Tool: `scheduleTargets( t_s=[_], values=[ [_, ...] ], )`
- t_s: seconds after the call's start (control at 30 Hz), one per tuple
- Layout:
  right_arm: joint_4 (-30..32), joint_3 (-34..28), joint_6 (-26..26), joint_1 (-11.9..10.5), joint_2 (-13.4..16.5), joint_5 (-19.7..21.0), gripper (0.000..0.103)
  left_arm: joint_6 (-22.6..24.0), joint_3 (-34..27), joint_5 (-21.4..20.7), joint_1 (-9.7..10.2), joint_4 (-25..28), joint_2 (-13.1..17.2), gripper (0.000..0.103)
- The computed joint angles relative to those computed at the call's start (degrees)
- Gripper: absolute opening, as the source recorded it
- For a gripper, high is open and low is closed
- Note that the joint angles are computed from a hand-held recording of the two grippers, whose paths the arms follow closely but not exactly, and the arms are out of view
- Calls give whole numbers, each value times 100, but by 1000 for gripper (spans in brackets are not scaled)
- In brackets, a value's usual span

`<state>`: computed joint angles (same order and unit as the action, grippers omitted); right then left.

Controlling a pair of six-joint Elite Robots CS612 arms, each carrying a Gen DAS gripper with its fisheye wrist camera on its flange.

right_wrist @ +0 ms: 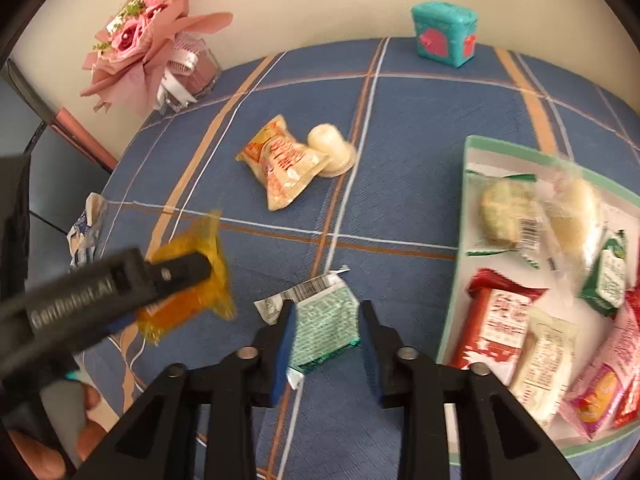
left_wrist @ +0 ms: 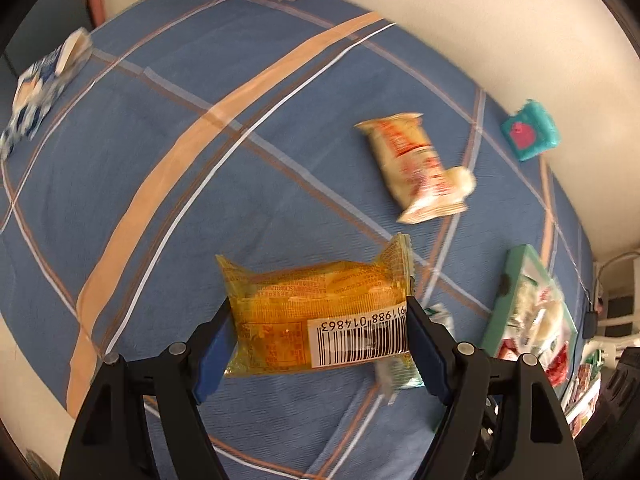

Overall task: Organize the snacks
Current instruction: 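Lift both held packs and carry them over the white tray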

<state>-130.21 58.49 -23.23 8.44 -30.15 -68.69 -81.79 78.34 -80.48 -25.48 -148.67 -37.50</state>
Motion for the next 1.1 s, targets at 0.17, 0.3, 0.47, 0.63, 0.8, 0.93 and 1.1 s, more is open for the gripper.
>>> scheduleTargets(
  t_s=[0.17, 0.3, 0.47, 0.63, 0.8, 0.93, 1.1],
  values=[
    [168, -97, -226, 82, 92, -182, 62, -372, 147, -206, 70, -71, 8, 80],
    [175, -60, -571, 170, 98, -439, 66, -506, 199, -245, 88, -118, 4, 80],
    [-88, 46, -786, 260, 105, -843, 67, -436, 183, -286, 94, -158, 23, 80],
    [-91, 47, -665, 238, 109, -748, 59, -413, 89, -240, 107, -85, 61, 80],
    [-195, 171, -549, 125, -34, -408, 58, -405, 136, 31, 48, -81, -53, 80],
    [-344, 230, -220, -4, -149, -203, 58, -318, 116, 317, -20, -75, -126, 80],
    [-479, 190, 403, -179, -204, -327, 58, -81, -137, 530, -116, 27, -89, 80]
  ],
)
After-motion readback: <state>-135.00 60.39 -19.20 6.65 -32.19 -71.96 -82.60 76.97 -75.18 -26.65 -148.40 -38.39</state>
